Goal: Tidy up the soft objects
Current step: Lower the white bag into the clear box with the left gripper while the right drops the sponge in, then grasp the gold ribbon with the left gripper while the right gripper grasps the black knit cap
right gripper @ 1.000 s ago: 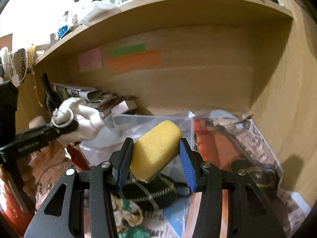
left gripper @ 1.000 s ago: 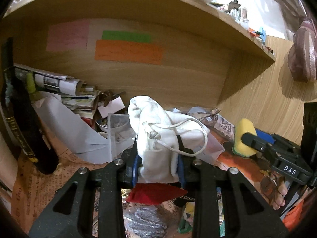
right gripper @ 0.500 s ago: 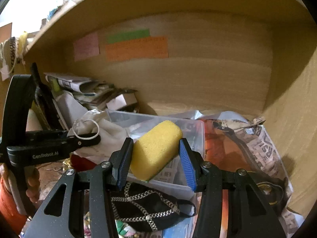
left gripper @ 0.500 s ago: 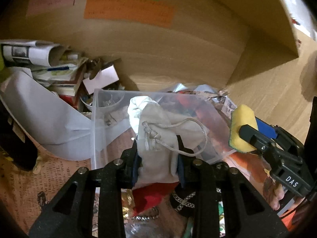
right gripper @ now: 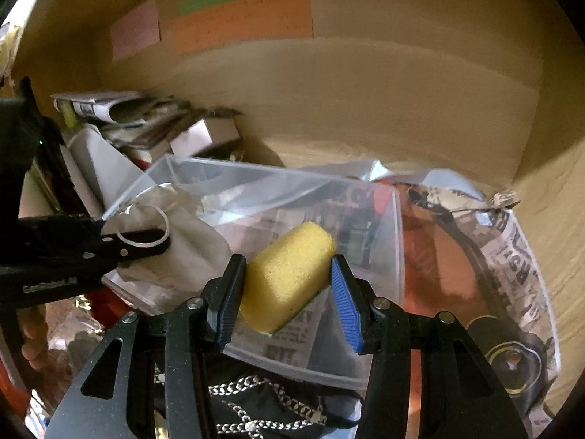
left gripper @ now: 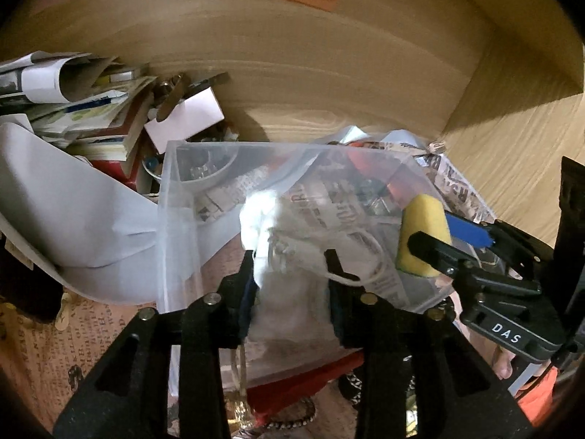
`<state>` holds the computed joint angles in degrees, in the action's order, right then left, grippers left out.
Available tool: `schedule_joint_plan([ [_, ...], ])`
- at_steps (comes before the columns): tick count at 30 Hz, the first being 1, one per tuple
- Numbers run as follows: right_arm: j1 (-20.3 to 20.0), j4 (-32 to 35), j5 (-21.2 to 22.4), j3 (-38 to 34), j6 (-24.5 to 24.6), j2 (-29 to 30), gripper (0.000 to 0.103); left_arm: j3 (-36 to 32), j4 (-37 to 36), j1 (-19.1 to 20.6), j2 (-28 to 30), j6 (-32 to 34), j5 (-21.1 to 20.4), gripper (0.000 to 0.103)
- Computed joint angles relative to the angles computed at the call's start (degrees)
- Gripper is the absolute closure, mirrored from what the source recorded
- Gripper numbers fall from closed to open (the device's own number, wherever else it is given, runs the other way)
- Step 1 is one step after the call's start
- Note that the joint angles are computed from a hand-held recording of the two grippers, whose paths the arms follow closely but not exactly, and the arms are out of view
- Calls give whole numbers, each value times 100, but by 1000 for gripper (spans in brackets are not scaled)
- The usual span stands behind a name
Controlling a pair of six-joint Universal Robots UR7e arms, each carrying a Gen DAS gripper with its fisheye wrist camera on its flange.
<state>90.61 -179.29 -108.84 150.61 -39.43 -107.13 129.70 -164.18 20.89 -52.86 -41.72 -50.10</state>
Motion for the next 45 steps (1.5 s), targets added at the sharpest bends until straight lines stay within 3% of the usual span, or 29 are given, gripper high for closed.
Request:
schedule_joint_plan([
  [1,-13,63,-9,-20,24,24,57,-15,22,8,17,6,25,60],
  [3,-28,107,-28,-44,40,58,57,-10,51,-25,26,-45,129,45],
  [5,-28,167,-25,-53,51,47,57,41,-36,-75,16,-51,236,39],
  [10,44,248,-33,-60,64,-84,48,171,-179,-231,-126,-19,328,36],
  [15,215,203,64,17,7,-451,31,357,-177,-548,-368,-147,581,28],
  [19,362,297,188,91,-39,-873,28,568,-83,-876,-634,-315,817,21],
  [21,400,357,277,150,-78,-1126,21,702,-33,-1043,-762,-454,974,15],
  [25,456,528,363,279,-127,-1592,18,942,239,-1333,-982,-778,1190,11],
  [34,-89,1161,580,628,-306,-2430,18,1326,392,-1502,-1046,-1258,906,11],
  [45,-972,1503,744,892,-438,-2417,18,1525,40,-1290,-578,-1600,551,11],
])
